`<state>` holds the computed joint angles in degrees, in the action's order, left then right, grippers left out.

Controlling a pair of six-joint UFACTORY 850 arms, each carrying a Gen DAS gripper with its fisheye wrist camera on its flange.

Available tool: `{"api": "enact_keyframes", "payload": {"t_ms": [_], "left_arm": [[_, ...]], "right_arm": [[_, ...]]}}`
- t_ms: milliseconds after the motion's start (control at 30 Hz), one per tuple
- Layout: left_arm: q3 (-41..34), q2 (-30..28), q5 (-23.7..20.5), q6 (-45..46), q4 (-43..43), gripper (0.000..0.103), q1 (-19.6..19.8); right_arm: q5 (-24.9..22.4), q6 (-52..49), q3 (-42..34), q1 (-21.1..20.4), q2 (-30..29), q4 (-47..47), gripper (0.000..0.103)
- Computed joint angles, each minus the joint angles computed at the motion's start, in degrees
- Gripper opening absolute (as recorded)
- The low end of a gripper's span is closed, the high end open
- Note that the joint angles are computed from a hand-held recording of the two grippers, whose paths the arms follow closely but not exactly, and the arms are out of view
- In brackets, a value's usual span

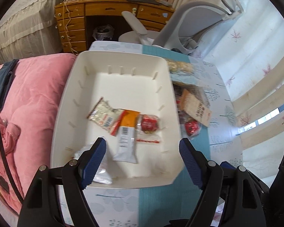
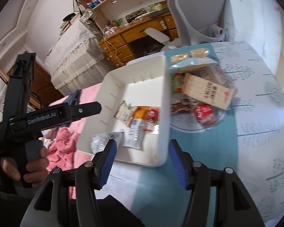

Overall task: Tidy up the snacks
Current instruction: 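Drop the LIPO packet and nut bag into the white tray from both grippers, then reach the left gripper to the red pastry while the right grasps the beige biscuit bag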

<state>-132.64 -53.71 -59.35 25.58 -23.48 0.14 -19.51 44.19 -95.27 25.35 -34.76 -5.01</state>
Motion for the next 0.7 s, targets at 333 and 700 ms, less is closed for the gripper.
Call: {"api": "enact_keyframes", "payload": {"t_ms": [333, 700], "left_arm": [[5.57, 3.64, 3.52, -1.91, 0.18, 0.078, -4.67], [2.71, 1.10, 0.14, -14.21, 9.17, 0.081, -10.28]], "right_arm": [[-3.93, 2.73, 3.44, -2.63, 3.03, -12.52, 0.057], [-3.85, -2.86, 5.78, -5.16, 3.21, -25.32, 0.058]]}}
